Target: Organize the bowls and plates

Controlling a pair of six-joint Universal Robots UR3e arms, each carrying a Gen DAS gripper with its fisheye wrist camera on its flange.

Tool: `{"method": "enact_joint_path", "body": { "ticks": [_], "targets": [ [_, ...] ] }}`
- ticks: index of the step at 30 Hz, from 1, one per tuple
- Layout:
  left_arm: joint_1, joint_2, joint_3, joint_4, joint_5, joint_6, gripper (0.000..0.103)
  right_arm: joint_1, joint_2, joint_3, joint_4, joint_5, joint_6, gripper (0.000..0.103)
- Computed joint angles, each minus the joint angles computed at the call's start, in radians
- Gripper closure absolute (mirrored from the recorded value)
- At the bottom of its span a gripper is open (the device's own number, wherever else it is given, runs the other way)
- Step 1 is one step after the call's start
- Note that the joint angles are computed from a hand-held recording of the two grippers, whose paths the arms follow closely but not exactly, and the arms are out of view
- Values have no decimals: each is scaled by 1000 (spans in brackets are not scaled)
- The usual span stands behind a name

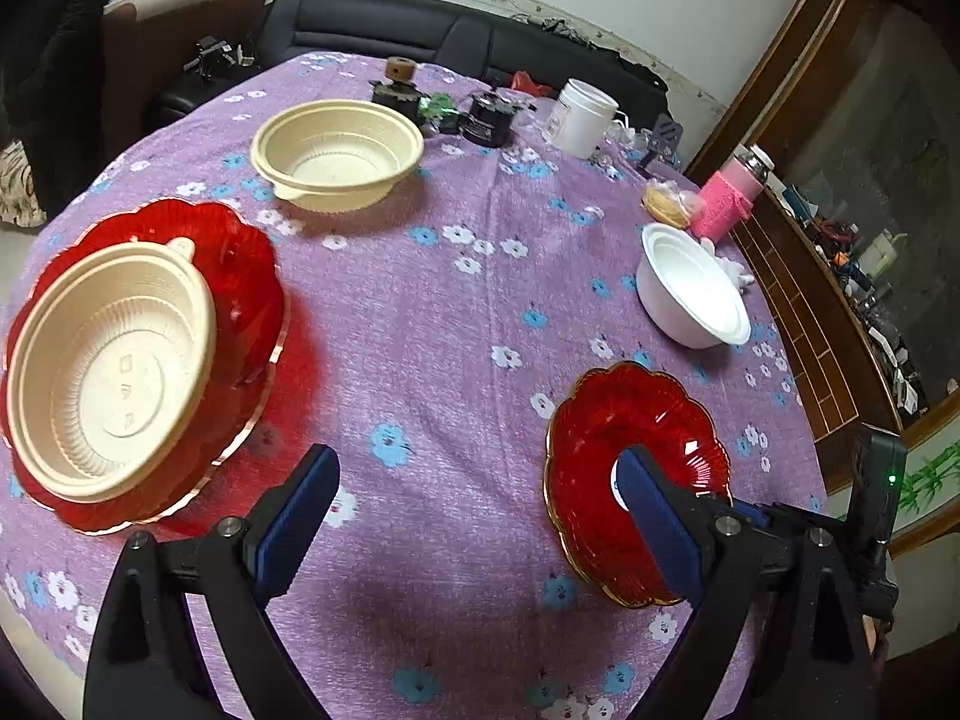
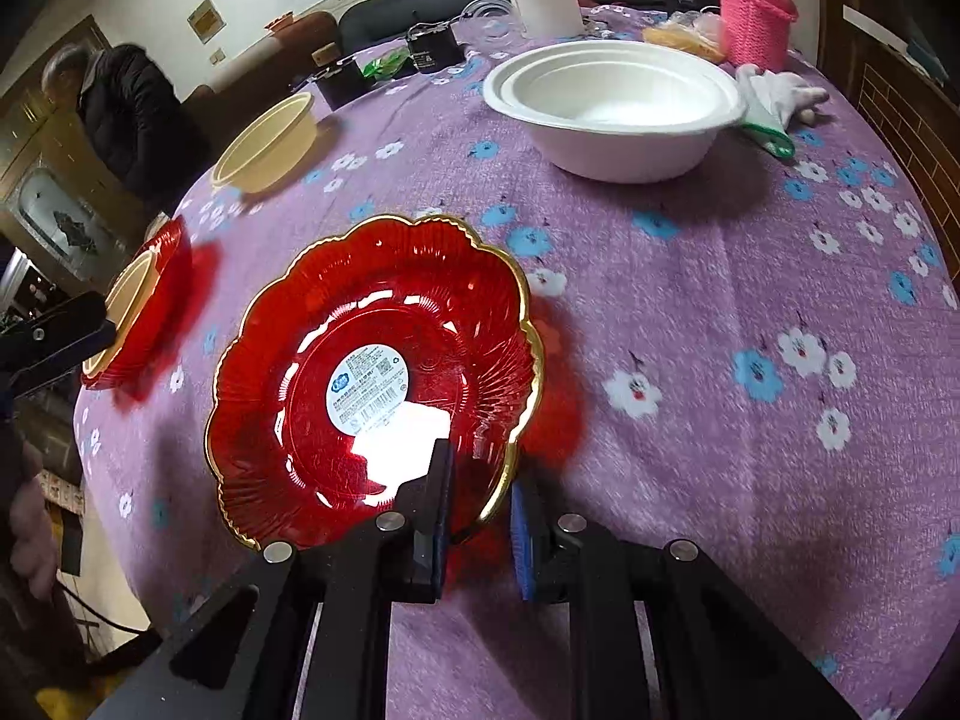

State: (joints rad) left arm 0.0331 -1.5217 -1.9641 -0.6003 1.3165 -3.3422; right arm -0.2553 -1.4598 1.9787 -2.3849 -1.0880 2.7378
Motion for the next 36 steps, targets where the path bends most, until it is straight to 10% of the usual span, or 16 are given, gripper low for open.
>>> {"method": "enact_joint_path", "body": {
  "ticks": [31,36],
  "targets": [
    [-125,-217,131,-1,49,-2,10,-56,-8,167,-310,74,187,69],
    [-185,-357,250,-52,46,14,25,-7,42,155,-397,33,227,69]
  ]
}}
